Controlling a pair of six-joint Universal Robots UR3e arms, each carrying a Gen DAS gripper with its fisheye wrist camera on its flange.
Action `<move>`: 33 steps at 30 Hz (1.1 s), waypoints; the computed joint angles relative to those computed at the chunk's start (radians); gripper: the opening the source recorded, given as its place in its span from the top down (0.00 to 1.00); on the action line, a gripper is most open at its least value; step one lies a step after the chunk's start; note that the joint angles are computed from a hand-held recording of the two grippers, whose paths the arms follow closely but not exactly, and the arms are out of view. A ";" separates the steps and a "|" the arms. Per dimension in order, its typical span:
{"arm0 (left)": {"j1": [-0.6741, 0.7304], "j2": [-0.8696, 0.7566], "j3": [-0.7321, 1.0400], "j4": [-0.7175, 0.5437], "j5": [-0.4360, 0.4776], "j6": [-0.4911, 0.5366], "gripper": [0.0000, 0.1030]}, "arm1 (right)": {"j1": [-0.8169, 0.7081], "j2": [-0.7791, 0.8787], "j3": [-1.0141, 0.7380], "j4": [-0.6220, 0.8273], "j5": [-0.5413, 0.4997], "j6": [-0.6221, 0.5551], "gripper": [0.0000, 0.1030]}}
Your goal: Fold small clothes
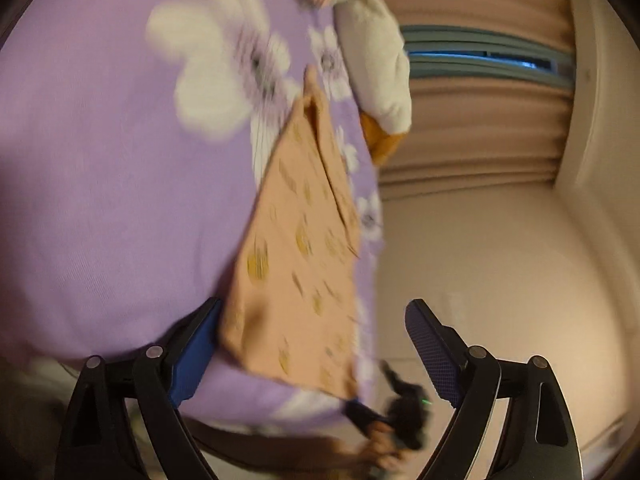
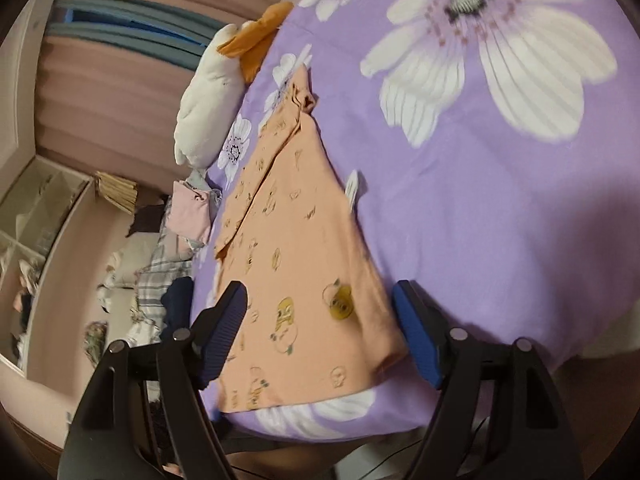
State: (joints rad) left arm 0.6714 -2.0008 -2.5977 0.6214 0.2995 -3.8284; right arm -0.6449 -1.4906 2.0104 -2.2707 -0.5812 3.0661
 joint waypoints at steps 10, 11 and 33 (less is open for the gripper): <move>-0.245 -0.065 0.277 0.001 0.173 -0.193 0.13 | 0.040 -0.043 0.060 0.112 0.082 -0.032 0.26; -0.263 -0.067 0.287 0.005 0.195 -0.201 0.13 | 0.061 -0.027 0.053 0.106 0.089 -0.015 0.26; -0.463 0.122 0.389 -0.348 0.592 -0.001 0.24 | 0.148 0.100 0.059 -0.342 0.020 0.325 0.50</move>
